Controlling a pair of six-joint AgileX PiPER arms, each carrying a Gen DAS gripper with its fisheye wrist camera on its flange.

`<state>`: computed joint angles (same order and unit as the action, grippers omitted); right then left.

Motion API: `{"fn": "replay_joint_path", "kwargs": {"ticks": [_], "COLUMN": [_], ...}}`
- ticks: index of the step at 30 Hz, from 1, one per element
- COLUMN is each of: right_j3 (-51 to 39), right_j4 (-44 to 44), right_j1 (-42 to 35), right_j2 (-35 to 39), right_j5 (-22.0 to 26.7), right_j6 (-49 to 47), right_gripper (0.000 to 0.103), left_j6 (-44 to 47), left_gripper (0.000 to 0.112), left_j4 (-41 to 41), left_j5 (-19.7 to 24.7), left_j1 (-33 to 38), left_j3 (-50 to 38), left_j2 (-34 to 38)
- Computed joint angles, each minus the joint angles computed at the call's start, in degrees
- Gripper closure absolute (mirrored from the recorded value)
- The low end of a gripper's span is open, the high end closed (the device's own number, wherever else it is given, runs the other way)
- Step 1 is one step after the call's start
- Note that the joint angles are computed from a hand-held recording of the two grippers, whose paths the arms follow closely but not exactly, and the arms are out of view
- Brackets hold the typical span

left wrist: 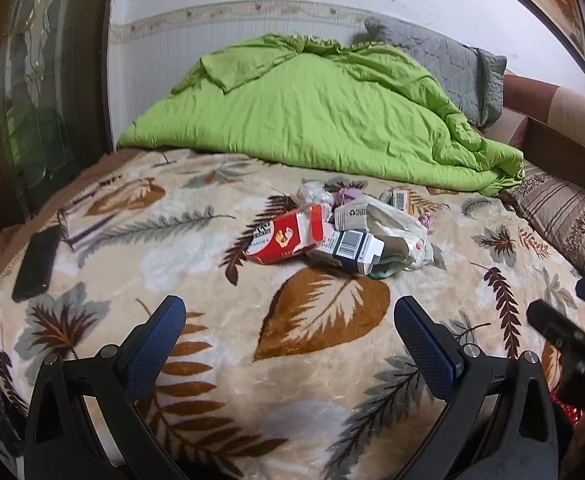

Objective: Collect trash
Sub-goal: 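Grasp the white sock and bag with the right tool while the left tool approaches the red box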

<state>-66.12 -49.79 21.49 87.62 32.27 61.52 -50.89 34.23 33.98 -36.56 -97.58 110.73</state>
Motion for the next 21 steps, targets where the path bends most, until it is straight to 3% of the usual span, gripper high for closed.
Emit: {"fn": "replay_joint_path", "kwargs": {"ticks": [5, 9, 15, 17, 20, 21], "right_j3": [-5.12, -10.63, -22.31, -28.13, -36.91, -40.15], "right_j4": [18.23, 32.57, 53.85, 60.42, 62.82, 63.10], "right_j1": [-3.94, -7.69, -13.40, -15.32, -15.62, -15.44], "right_j2": [3.39, 7.10, 14.48, 17.97, 23.28, 25.22], "right_j5": [-1.00, 0.44, 6.25, 9.55, 13.43, 15.07], "right_j6": [-18.77, -33.14, -56.95, -64.99, -70.02, -71.23], "right_gripper": [0.000, 0.000, 0.006, 0.011, 0.016, 0.017], "left_j6": [7.46, 13.32, 21.40, 22.62, 23.78, 24.44], "left_gripper": [0.009, 0.009, 0.009, 0.009, 0.011, 0.018], "left_j4": [-8.36, -15.68, -25.78, -28.30, -31.85, -32.94], "left_j5": [1.77, 6.08, 15.15, 15.77, 14.71, 14.43], "left_j1": [1.95, 4.38, 7.89, 8.72, 9.78, 10.04], "left_j3": [-6.26, -14.95, -31.65, -33.62, -32.87, -32.74], "left_j2": [4.09, 9.50, 19.60, 21.24, 21.49, 21.47]}}
